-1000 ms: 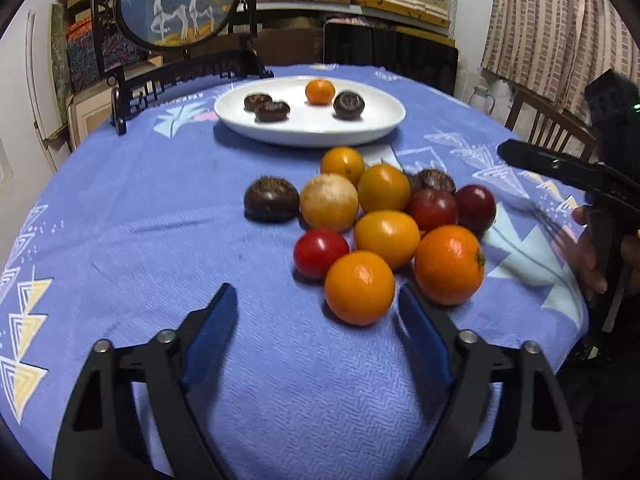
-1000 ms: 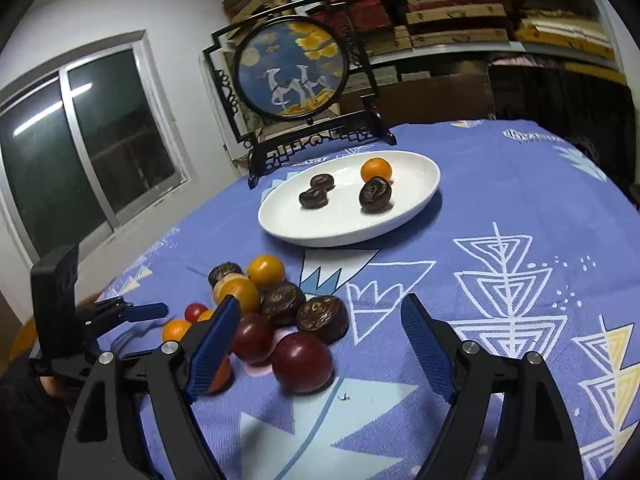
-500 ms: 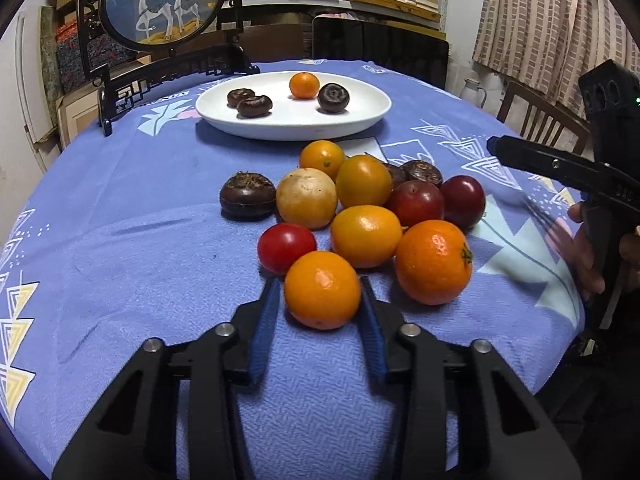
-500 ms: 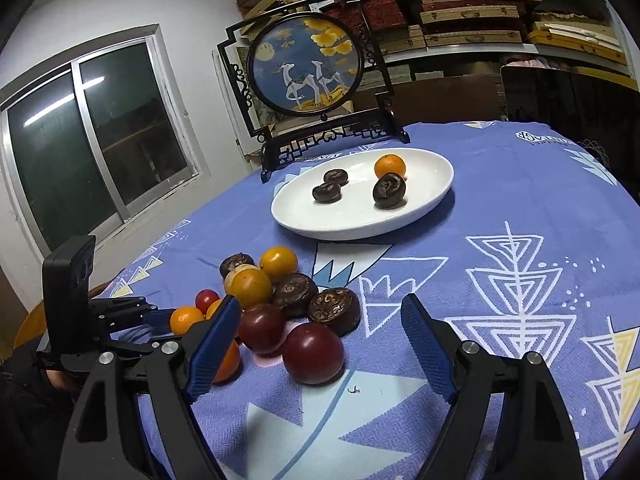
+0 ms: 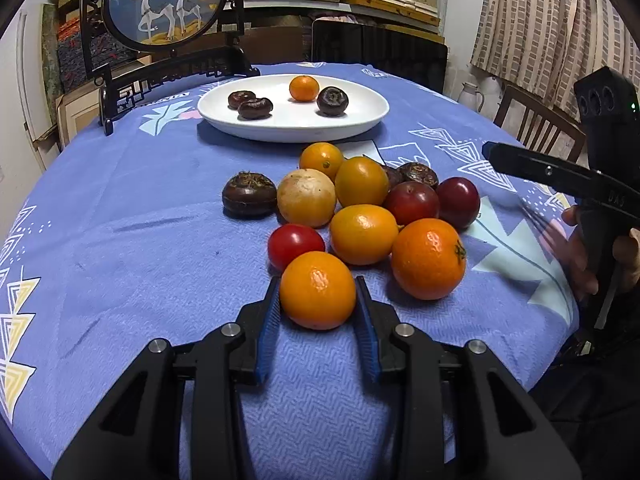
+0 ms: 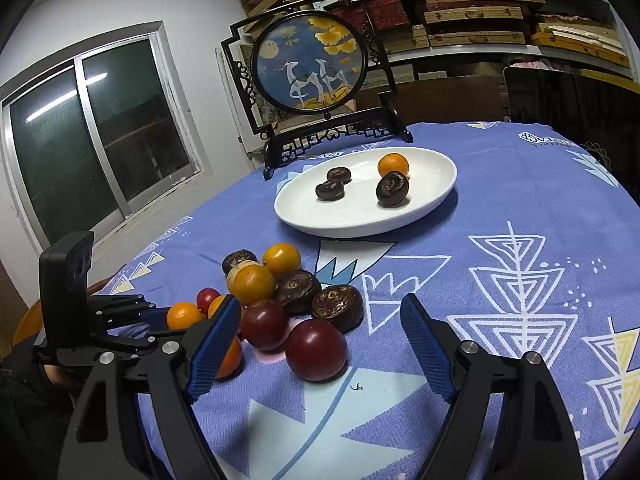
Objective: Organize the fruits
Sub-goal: 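Grasp an orange tomato with the left tool while the right tool grasps a dark red plum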
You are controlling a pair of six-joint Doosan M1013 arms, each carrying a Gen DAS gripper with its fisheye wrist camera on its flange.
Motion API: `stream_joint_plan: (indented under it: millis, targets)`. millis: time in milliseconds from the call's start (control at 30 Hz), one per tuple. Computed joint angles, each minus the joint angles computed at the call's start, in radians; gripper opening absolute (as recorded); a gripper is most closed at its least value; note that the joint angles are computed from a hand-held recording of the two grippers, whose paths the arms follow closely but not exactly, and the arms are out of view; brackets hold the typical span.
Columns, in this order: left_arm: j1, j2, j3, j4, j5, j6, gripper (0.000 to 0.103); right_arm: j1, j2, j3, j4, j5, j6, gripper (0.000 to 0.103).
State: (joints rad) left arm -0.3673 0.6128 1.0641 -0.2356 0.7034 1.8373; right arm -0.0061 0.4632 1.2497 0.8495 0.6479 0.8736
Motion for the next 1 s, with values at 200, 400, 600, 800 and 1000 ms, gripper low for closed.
stream_joint_plan:
  millis: [200, 400, 600, 800, 1000]
  targets:
    - [0.010, -0.015, 0.015, -0.018, -0.028, 0.003, 0.034, -0.001, 0.007, -0.015, -0.043, 0.088, -0.010, 0.079]
    - [0.014, -0.012, 0.012, -0.026, -0.025, 0.003, 0.034, 0.025, 0.027, -0.058, -0.212, 0.139, 0.076, 0.063]
    - [0.013, -0.012, 0.014, -0.027, -0.022, 0.006, 0.034, 0.043, 0.045, -0.093, -0.341, 0.160, 0.185, 0.063]
    - [0.013, -0.008, 0.009, -0.032, -0.011, 0.012, 0.034, 0.044, 0.062, -0.121, -0.352, 0.191, 0.227, 0.060]
    - [0.013, -0.009, 0.012, -0.031, -0.010, 0.007, 0.034, 0.053, 0.069, -0.134, -0.387, 0.204, 0.240, 0.060]
